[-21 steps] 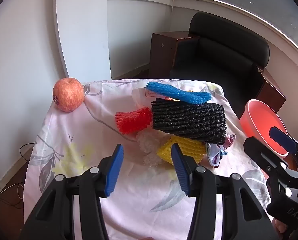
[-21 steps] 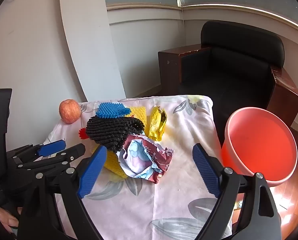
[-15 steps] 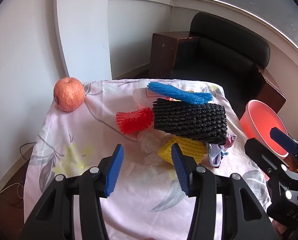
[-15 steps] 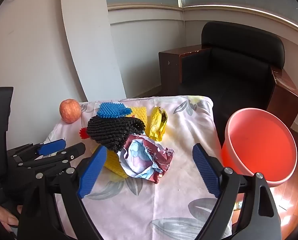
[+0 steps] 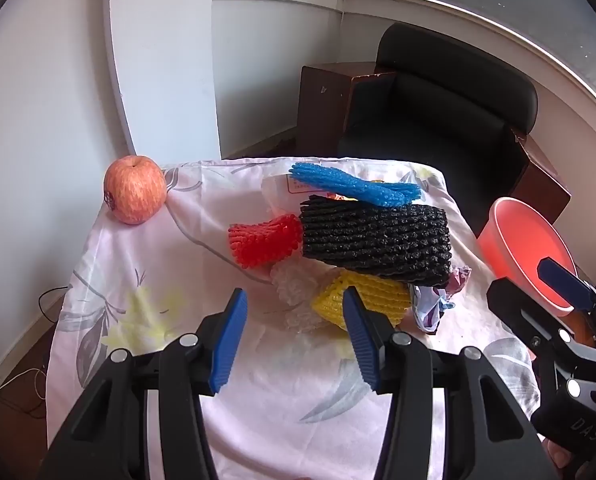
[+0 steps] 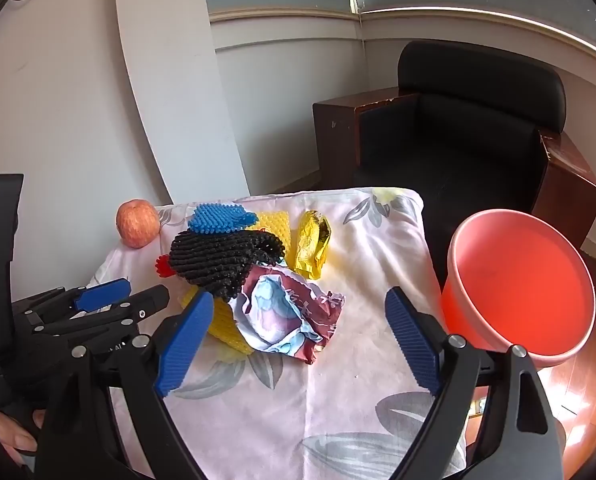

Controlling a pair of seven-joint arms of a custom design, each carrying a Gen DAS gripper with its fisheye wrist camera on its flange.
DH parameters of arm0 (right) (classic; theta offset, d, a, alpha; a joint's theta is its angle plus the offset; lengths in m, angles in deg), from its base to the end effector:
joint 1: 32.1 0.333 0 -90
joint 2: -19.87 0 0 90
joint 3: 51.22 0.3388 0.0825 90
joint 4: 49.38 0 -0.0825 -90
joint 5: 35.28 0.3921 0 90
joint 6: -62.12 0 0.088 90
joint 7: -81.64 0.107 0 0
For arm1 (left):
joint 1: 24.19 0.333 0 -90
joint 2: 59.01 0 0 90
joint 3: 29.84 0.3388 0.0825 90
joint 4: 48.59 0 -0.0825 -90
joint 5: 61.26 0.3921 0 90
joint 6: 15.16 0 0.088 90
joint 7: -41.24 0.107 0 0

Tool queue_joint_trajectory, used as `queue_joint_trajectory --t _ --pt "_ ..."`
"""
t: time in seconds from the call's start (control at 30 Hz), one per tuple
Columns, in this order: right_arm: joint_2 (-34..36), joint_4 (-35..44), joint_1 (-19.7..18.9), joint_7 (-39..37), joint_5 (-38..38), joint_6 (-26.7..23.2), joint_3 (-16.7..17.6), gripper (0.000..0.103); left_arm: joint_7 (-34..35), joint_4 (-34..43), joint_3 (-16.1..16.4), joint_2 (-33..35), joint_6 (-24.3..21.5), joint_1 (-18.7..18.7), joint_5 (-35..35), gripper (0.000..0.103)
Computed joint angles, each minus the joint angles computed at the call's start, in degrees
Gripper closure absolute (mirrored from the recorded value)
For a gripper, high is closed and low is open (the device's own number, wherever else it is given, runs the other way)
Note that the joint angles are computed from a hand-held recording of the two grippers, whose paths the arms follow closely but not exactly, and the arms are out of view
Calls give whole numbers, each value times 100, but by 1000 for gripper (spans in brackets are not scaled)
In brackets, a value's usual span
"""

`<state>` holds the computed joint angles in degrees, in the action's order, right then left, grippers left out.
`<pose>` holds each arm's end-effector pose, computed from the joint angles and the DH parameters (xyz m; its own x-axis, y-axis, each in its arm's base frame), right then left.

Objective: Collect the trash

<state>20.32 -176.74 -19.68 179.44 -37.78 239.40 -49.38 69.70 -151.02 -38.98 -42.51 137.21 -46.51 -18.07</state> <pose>0.5651 0.1473 0.4932 0.1855 -0.9802 -0.0692 -0.6498 -0.0696 -0.7569 0.5812 -0.3658 0.4725 -0.0482 -0.9973 0.0557 -0.7381 -0.0020 -0.6747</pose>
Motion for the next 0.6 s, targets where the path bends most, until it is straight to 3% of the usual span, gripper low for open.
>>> queue_joint_trajectory --t 0.6 --pt "15 -53 22 -92 159 37 -5 15 55 -10 1 -5 19 14 -48 54"
